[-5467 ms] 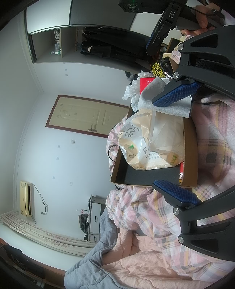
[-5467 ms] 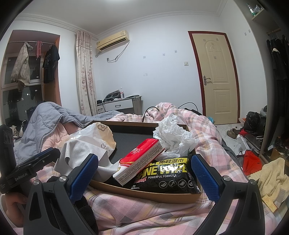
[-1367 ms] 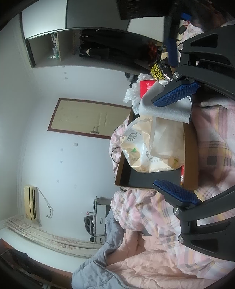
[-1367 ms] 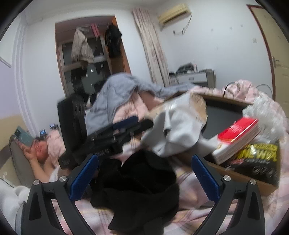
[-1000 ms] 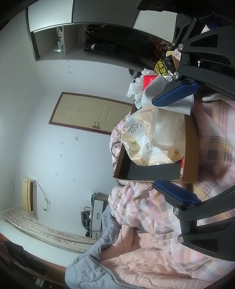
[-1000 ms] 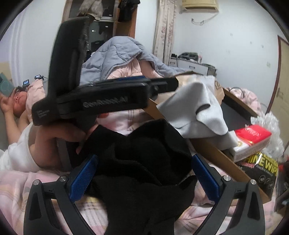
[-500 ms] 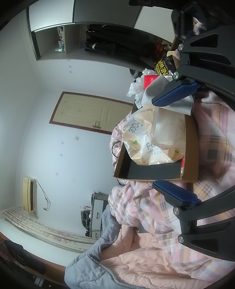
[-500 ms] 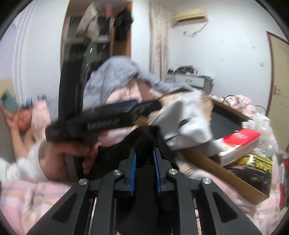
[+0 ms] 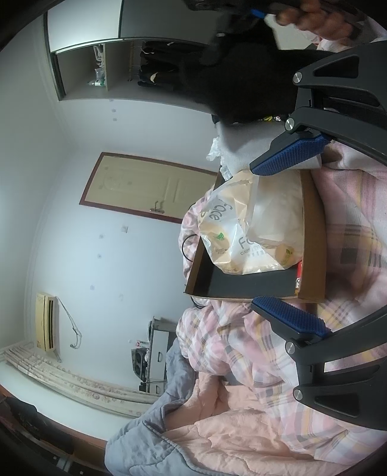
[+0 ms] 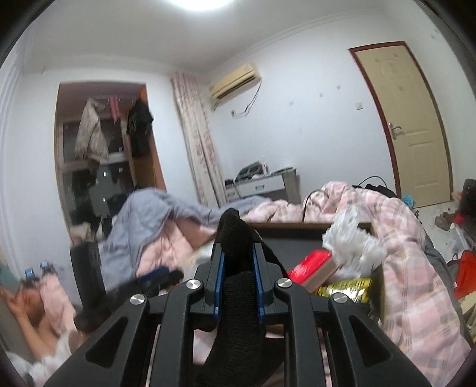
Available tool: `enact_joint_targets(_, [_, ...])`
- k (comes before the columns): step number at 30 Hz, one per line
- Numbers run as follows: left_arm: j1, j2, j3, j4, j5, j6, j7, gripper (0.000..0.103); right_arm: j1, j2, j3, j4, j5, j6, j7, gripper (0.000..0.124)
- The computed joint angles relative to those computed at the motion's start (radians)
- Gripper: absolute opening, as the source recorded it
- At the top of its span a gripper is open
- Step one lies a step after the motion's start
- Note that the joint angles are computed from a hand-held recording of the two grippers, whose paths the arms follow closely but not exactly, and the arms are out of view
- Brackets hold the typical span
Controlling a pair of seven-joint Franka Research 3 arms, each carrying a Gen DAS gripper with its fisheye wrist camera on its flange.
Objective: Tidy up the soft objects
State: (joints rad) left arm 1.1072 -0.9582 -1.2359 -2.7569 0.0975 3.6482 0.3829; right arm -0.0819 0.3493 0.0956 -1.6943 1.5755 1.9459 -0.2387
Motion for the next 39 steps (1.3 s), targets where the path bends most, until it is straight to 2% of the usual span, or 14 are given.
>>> enact_joint_targets(3, [0.0,0.0,0.0,0.0,0.0,-0.001,0.002,0.081,0.002,0.005,0.005,0.021,0.017,0.009,0.033,0.014])
enact_joint_targets(10, [-0.001,0.0,0.0,0.0,-0.001,-0.001,0.002,0.081,0.012,-0.006,0.007,0.007,0.035,0.044,0.007,0.014])
enact_joint_targets(15, [-0.001,0.0,0.001,0.0,0.0,-0.002,0.002,0.081,0.051,0.003,0.009,0.017,0.002,0.146,-0.002,0.014])
enact_joint_targets(17, [-0.001,-0.001,0.0,0.0,-0.001,-0.002,0.002,0.081,0.074,0.011,0.013,0.029,-0.016,0.219,0.016,0.014])
enact_joint_targets(19, [-0.001,0.0,0.0,0.0,-0.001,-0.002,0.002,0.082,0.104,0.031,0.012,0.058,-0.077,0.308,0.094,0.014])
enact_joint_targets(22, [-0.002,-0.001,0.0,0.001,-0.001,-0.003,0.002,0.082,0.116,0.077,0.017,0.106,-0.202,0.345,0.225,0.016])
enact_joint_targets(24, [-0.002,-0.001,0.001,0.0,0.0,-0.002,0.002,0.082,0.102,0.088,0.027,0.116,-0.244,0.338,0.266,0.027])
enact_joint_targets(25, [-0.001,0.0,0.0,0.001,0.0,-0.003,0.001,0.082,0.091,0.087,0.033,0.114,-0.248,0.333,0.273,0.045])
enact_joint_targets(26, [-0.001,0.0,0.0,0.0,0.0,-0.002,0.001,0.082,0.077,0.079,0.041,0.103,-0.23,0.336,0.263,0.071])
enact_joint_targets(28, [0.002,0.001,-0.002,0.003,0.0,-0.001,0.002,0.082,0.048,0.048,0.058,0.062,-0.15,0.337,0.196,0.101])
enact_joint_targets(30, [0.001,0.001,-0.001,0.002,0.001,-0.002,0.002,0.083,0.016,0.016,0.064,0.011,-0.03,0.303,0.092,0.103])
enact_joint_targets(32, [0.002,0.001,-0.001,0.003,0.0,-0.001,0.002,0.083,0.008,-0.001,0.048,-0.016,0.025,0.274,0.046,0.103])
enact_joint_targets(39, [0.005,0.001,-0.003,0.004,0.001,0.002,0.004,0.083,0.017,-0.019,0.002,-0.067,0.102,0.223,-0.017,0.103])
